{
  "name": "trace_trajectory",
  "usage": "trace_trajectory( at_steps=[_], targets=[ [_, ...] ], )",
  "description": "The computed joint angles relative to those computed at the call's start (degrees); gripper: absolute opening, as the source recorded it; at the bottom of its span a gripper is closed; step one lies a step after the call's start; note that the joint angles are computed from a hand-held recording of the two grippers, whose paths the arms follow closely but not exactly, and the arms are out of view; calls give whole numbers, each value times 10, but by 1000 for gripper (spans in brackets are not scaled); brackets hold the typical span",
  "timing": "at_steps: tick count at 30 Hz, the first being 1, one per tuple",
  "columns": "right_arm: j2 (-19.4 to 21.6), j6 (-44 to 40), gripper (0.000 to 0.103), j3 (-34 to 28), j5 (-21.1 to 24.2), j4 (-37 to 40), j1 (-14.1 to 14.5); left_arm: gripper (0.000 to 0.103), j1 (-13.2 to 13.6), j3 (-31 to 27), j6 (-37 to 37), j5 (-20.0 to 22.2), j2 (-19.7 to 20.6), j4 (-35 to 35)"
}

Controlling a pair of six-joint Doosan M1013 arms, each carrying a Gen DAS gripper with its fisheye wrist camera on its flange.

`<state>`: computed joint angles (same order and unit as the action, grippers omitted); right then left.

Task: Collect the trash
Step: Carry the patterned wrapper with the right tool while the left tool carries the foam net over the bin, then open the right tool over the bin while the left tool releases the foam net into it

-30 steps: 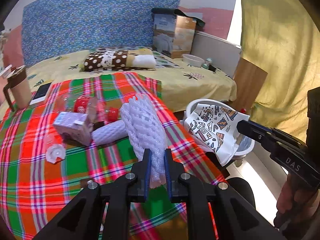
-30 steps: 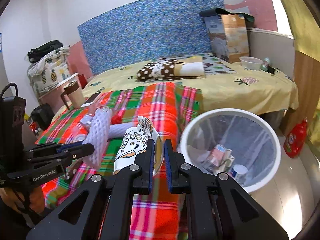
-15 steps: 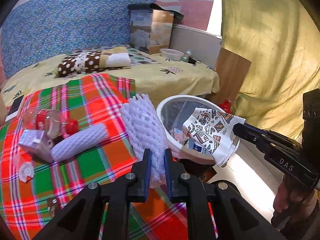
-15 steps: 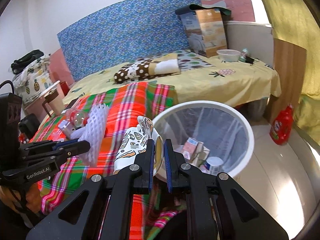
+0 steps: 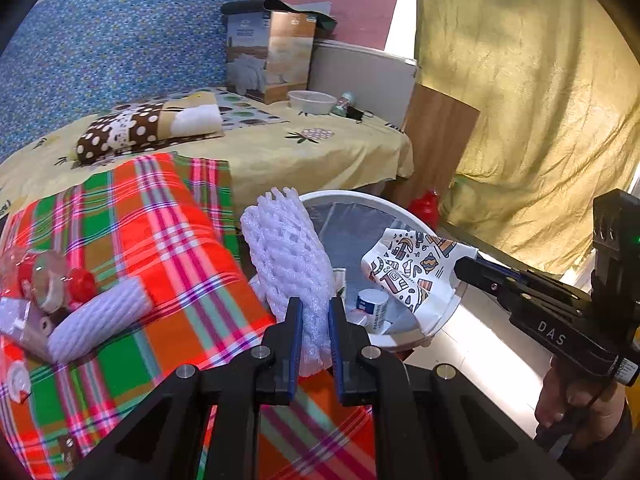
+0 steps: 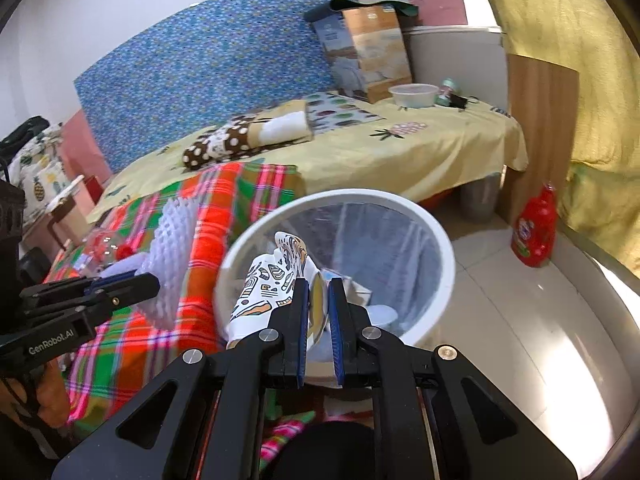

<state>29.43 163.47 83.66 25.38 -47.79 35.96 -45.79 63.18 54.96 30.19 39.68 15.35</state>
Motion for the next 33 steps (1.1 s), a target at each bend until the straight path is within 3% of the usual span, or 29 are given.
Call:
trace_trajectory(
  at_steps=[10,18,24,33],
  targets=[
    [5,-12,13,-4,35,22,-8,13,4,-66,76,27,44,-77],
    [11,-81,14,-14,53,91,-15,14,5,-109,106,53,71,-112],
    [4,-56,21,-5,46,62,-13,33,8,-101,97,35,67,-117],
    [0,-43,21,-2,20,42,-6,34,9,-59,76,6,39,-107]
  ],
)
